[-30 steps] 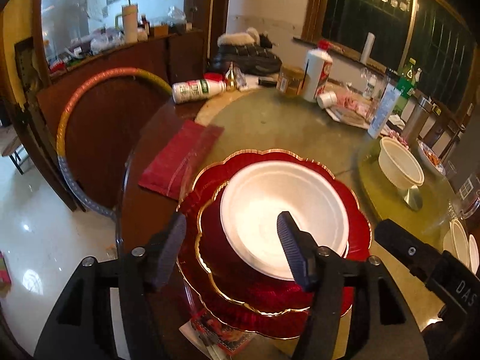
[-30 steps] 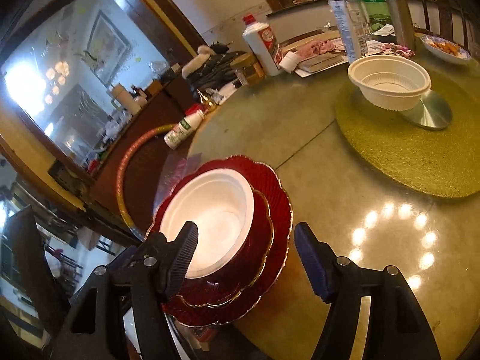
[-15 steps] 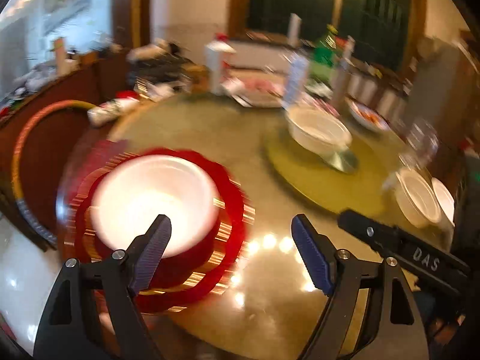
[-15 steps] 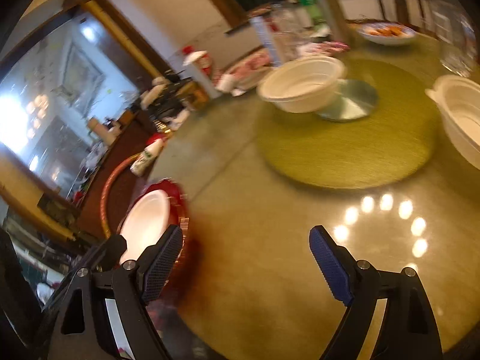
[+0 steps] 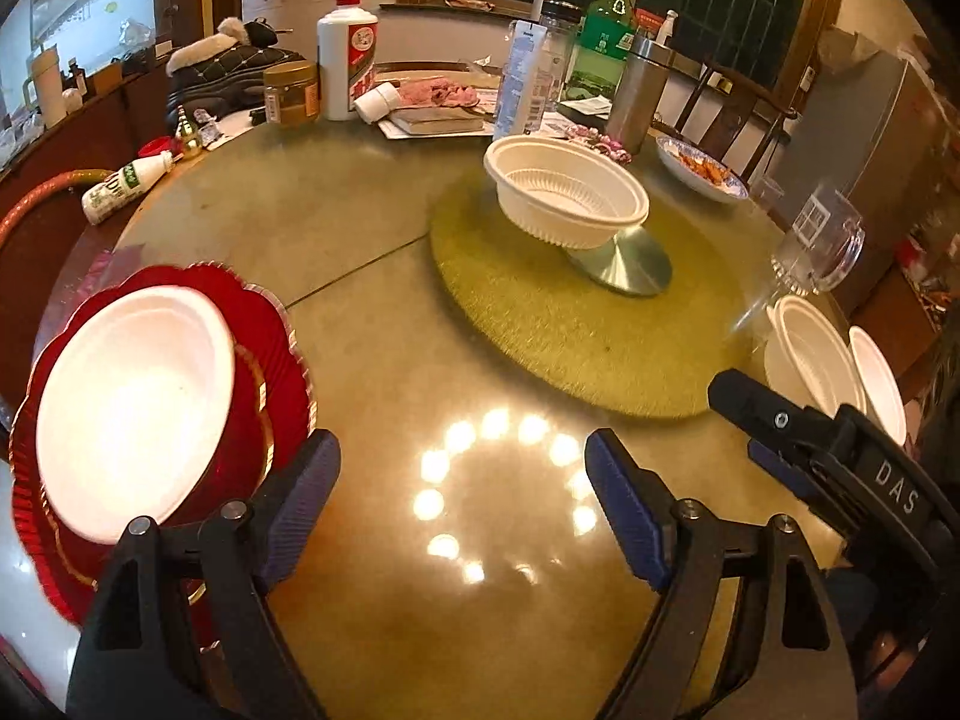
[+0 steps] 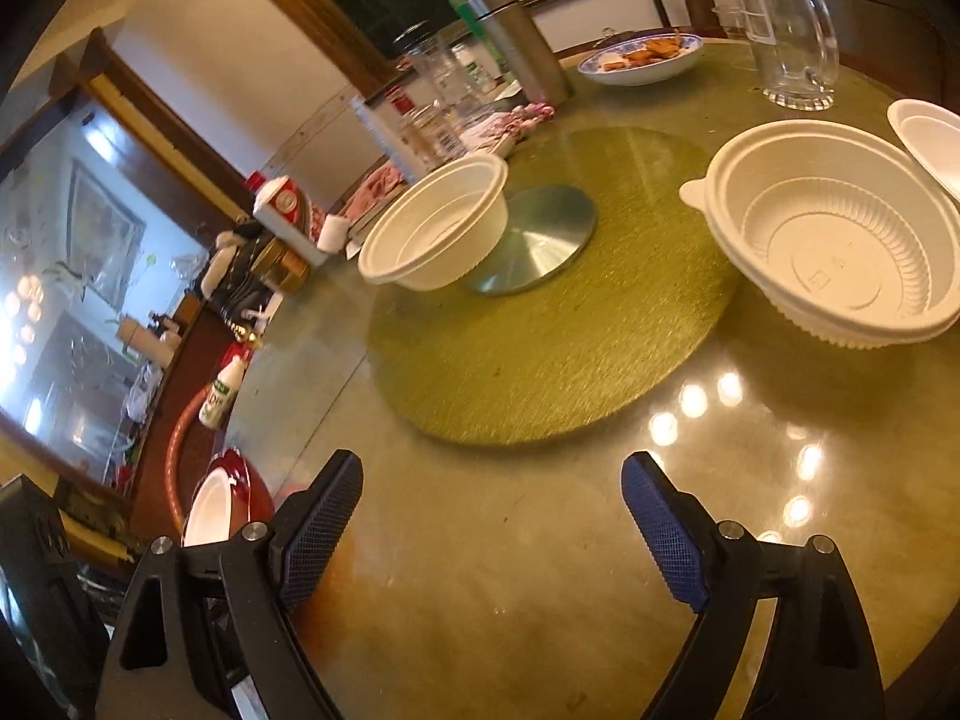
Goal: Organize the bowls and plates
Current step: 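Move both tools away from the stack toward the beige plastic bowl on the green mat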
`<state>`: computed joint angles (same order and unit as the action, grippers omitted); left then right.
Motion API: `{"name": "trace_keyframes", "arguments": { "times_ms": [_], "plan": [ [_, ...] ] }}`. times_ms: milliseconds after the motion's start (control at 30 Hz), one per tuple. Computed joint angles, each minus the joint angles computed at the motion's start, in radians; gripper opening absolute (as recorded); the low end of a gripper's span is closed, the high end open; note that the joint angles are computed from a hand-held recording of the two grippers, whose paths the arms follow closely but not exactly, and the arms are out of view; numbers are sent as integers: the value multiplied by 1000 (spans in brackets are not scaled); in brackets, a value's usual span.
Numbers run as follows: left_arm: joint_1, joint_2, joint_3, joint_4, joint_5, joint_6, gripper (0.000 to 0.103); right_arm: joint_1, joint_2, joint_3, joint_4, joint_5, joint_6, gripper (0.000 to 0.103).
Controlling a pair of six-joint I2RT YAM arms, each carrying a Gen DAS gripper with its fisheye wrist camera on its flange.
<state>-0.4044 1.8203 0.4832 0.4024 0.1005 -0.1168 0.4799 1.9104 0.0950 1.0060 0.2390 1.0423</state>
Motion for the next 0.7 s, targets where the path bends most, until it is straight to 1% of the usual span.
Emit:
{"name": "trace_keyframes", "arguments": {
  "times_ms": [133,200,267,300,367,433,467,533,567,600,700],
  "plan": [
    [-45,18,56,-10,-73,-19,84,-69,-8,-16,44,-36,-31,90],
    [-64,36,98,-15,-109,-39,84,-108,-25,-9,38,-64,-54,90],
    [-71,73,162,-41,-145,-76,84,-149,-44,4,20,-94,-85,90],
    [-73,104,210,-64,-165,-113,84,-174,-54,13,6,-116,-101,90],
    [-65,150,279,-97,-163,-157,84,-227,-69,31,-12,-167,-119,90],
    [-66,194,346,-121,-165,-180,84,-277,-87,54,-45,-216,-139,90],
    [-70,214,384,-146,-178,-188,84,-311,-106,79,-95,-247,-155,90],
    [-81,246,441,-170,-194,-206,84,-362,-125,110,-142,-294,-173,90],
    [-84,261,474,-194,-201,-210,84,-393,-123,133,-161,-325,-183,90],
    [-91,278,511,-221,-205,-216,84,-425,-122,172,-208,-356,-195,90],
    [-99,316,584,-263,-217,-238,84,-489,-84,264,-274,-417,-208,90]
  ]
}}
